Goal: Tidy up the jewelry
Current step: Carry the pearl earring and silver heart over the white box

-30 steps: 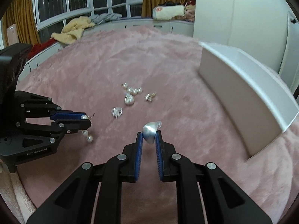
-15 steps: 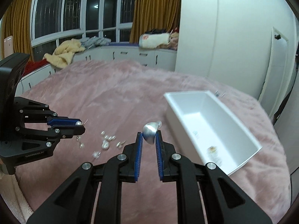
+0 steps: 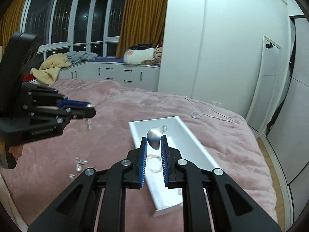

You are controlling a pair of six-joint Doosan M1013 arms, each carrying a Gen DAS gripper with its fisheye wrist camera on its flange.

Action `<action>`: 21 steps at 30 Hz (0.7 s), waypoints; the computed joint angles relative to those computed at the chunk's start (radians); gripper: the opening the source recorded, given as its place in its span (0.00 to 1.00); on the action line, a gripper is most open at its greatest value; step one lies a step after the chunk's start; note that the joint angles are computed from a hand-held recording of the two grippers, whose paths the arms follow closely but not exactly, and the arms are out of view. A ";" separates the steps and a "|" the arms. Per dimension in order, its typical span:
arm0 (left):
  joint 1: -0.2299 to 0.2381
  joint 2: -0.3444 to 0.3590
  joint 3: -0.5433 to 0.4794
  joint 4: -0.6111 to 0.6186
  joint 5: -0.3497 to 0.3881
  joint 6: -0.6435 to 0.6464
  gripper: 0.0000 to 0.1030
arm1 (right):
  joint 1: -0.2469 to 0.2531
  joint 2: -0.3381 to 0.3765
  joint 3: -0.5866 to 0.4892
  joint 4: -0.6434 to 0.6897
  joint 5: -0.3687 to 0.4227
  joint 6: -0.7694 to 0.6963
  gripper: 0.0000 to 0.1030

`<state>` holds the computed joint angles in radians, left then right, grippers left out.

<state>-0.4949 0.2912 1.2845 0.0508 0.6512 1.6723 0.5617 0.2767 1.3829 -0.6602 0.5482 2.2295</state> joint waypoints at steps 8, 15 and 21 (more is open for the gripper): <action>-0.026 0.123 -0.170 -0.004 0.064 0.009 0.16 | -0.051 -0.009 0.028 0.014 0.006 -0.005 0.14; -0.038 0.231 -0.290 -0.016 0.127 -0.009 0.16 | -0.091 0.002 0.048 0.062 0.004 -0.025 0.14; -0.040 0.293 -0.331 -0.032 0.164 -0.007 0.16 | -0.116 0.036 0.030 0.129 0.009 -0.081 0.14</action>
<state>-0.5350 0.5839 0.9531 0.0191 0.8154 1.6658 0.4454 0.3132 1.4132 -0.5311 0.5573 2.1485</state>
